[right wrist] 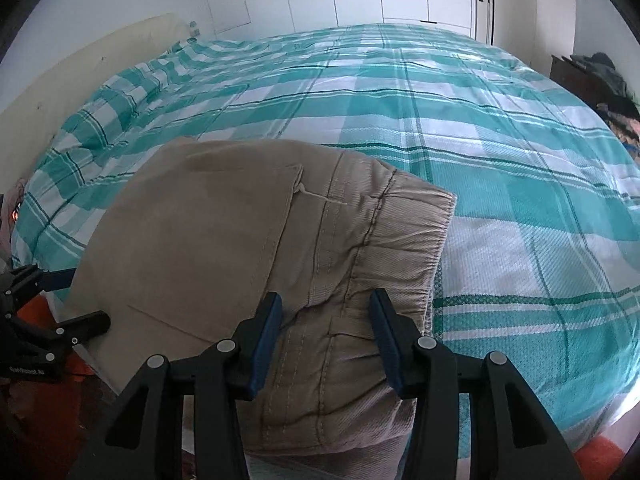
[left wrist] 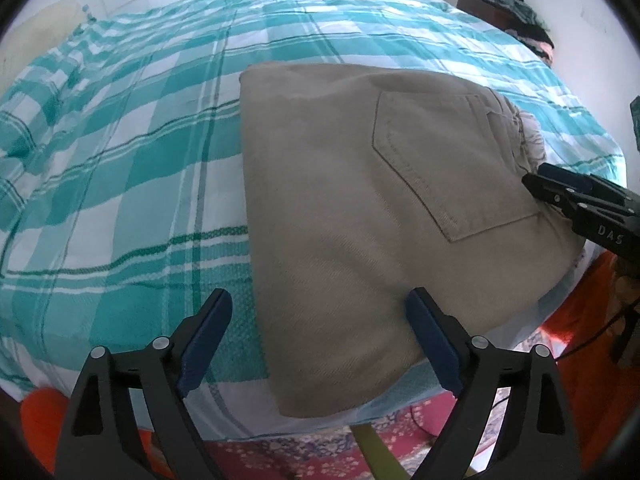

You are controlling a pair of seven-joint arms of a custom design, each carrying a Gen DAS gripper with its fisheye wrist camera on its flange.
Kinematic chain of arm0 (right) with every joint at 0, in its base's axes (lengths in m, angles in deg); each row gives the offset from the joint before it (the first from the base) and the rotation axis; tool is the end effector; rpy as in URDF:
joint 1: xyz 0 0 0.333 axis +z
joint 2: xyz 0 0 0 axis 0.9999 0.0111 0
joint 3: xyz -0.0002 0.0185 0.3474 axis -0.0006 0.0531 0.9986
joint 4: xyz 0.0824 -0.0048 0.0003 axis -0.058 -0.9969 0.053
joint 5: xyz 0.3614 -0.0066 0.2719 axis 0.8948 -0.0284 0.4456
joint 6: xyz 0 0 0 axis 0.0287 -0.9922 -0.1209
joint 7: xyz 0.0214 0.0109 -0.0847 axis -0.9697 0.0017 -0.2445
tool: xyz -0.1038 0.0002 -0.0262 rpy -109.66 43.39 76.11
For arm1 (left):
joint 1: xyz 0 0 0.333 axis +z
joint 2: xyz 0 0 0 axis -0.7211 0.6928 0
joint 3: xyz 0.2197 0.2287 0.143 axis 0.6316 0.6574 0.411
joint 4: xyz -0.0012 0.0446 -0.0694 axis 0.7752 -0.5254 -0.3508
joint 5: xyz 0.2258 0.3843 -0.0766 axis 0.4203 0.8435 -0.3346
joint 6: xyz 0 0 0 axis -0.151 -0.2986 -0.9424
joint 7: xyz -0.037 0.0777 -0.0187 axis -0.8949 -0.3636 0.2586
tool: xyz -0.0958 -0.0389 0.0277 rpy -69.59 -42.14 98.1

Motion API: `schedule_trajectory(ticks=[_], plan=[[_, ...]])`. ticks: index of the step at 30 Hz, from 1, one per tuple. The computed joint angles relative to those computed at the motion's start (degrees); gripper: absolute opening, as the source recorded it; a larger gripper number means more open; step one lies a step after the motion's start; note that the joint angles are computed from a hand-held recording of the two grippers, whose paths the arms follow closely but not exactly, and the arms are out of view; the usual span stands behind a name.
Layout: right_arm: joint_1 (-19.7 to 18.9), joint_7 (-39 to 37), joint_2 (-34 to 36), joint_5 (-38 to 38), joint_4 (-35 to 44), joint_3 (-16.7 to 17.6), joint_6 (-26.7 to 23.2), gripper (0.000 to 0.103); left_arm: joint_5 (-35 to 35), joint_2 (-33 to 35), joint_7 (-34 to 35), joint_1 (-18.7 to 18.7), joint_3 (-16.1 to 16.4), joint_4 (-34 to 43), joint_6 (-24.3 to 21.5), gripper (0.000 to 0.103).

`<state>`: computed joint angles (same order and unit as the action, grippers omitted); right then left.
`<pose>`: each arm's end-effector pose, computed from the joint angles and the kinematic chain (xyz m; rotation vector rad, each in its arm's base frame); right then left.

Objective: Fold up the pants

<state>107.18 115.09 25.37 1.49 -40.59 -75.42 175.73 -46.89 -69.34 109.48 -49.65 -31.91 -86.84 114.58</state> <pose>0.6701 0.3329 0.3936 -2.1437 1.2874 -0.3006 0.5590 -0.1396 0.3973 -2.0551 1.8193 -0.4267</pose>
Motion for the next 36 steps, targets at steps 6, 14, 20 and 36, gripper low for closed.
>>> schedule_trajectory(ticks=[6,14,20,36], plan=[[-6.1,-6.1,-1.1,10.7,0.4,5.9,-3.3,0.046,-12.2,-4.6,8.9,-0.5,1.8,-3.2,1.4,0.09],[-18.6,-13.9,0.2,43.8,4.6,10.5,-19.5,0.052,-41.9,-1.0,28.4,-1.4,7.7,0.5,1.9,0.09],[-13.6,-8.6,8.6,35.7,15.1,4.4,-33.9,0.059,-53.6,7.5,38.7,2.5,4.5,8.6,-5.7,0.091],[-5.9,-10.0,13.7,29.7,32.4,2.2,-38.6,0.041,-35.7,7.8,28.0,4.0,3.7,17.8,-4.5,0.013]])
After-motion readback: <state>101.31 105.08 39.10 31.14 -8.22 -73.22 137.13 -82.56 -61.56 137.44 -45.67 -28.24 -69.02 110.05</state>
